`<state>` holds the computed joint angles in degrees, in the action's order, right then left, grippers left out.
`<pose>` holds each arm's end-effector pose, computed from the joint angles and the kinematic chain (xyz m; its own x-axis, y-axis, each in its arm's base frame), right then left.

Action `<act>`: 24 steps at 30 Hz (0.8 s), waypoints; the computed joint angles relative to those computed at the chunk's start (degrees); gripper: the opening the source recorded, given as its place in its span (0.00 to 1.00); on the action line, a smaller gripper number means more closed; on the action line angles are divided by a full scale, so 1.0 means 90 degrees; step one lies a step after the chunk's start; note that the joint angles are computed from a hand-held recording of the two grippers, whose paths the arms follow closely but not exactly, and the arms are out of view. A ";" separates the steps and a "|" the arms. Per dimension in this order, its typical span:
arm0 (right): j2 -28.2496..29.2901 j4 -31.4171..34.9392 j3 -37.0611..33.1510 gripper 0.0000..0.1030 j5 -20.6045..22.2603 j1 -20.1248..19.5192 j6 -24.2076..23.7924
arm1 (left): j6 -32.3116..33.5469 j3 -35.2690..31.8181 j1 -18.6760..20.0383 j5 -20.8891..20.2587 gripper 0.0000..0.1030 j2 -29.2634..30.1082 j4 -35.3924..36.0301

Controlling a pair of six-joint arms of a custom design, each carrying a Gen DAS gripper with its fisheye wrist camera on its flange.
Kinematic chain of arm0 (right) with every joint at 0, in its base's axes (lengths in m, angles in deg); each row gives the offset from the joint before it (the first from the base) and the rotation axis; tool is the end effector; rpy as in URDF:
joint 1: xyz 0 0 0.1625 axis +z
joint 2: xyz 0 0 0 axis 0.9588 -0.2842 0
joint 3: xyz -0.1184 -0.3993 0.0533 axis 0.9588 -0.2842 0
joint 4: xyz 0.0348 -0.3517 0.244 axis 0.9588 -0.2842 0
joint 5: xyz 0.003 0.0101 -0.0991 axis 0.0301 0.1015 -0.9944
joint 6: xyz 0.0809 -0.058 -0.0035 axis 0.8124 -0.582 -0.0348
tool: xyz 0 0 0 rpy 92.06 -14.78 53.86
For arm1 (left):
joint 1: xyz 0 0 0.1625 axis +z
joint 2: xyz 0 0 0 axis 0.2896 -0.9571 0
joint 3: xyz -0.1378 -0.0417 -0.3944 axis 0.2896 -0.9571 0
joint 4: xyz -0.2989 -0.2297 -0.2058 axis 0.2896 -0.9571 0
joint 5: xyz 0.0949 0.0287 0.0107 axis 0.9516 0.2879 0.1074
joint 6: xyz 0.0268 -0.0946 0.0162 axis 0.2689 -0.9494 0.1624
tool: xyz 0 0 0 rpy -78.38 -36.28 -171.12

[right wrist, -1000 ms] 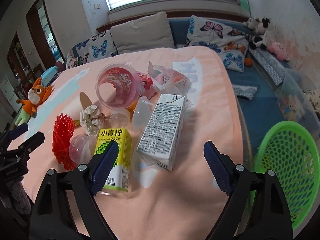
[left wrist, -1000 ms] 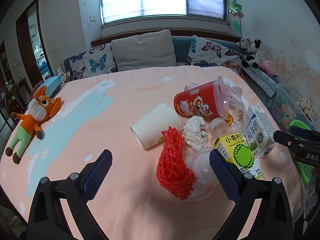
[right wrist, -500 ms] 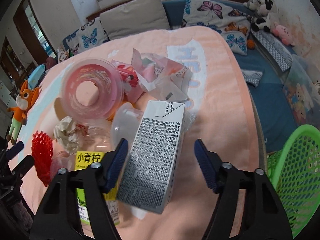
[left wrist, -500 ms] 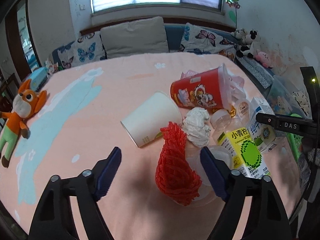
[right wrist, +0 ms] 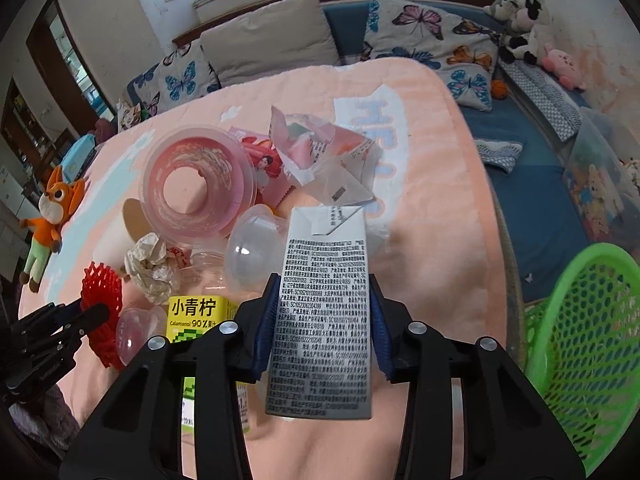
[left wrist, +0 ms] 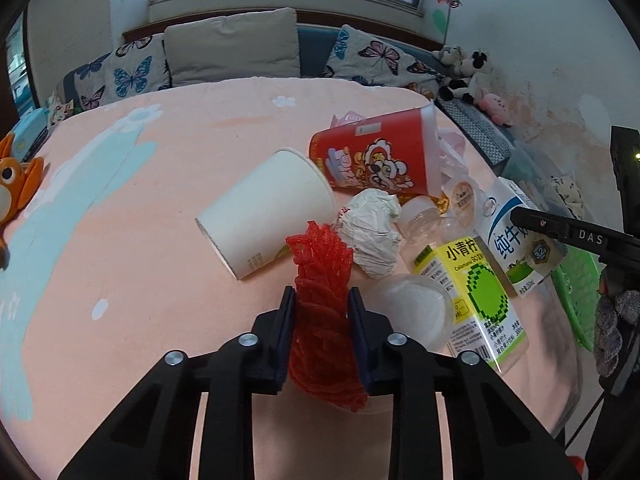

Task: Collect trash
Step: 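Carry both items to the green basket while the left gripper drops the red net inside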

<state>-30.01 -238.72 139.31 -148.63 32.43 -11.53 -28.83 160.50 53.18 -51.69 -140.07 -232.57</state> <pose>0.2269 -0.5402 0.0179 -0.8278 0.0889 0.5539 -0.2652 0.8080 -0.5261 -0.0103 -0.5594 0.2067 -0.7555 0.3573 -0.5491 0.5698 0.7721 -0.2815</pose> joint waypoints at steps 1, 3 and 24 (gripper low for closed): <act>-0.0044 -0.0046 0.0076 0.40 0.0002 0.0022 0.0081 | 0.0015 -0.0001 0.0009 -0.0059 0.22 -0.0036 0.0048; -0.0058 -0.0122 0.0137 0.40 -0.0090 0.0084 0.0179 | 0.0098 0.0000 0.0035 -0.0191 0.21 -0.0112 0.0114; -0.0653 -0.1717 0.1548 0.40 -0.0696 0.0593 0.0453 | 0.0519 0.0518 -0.0697 -0.0767 0.19 -0.0987 0.0197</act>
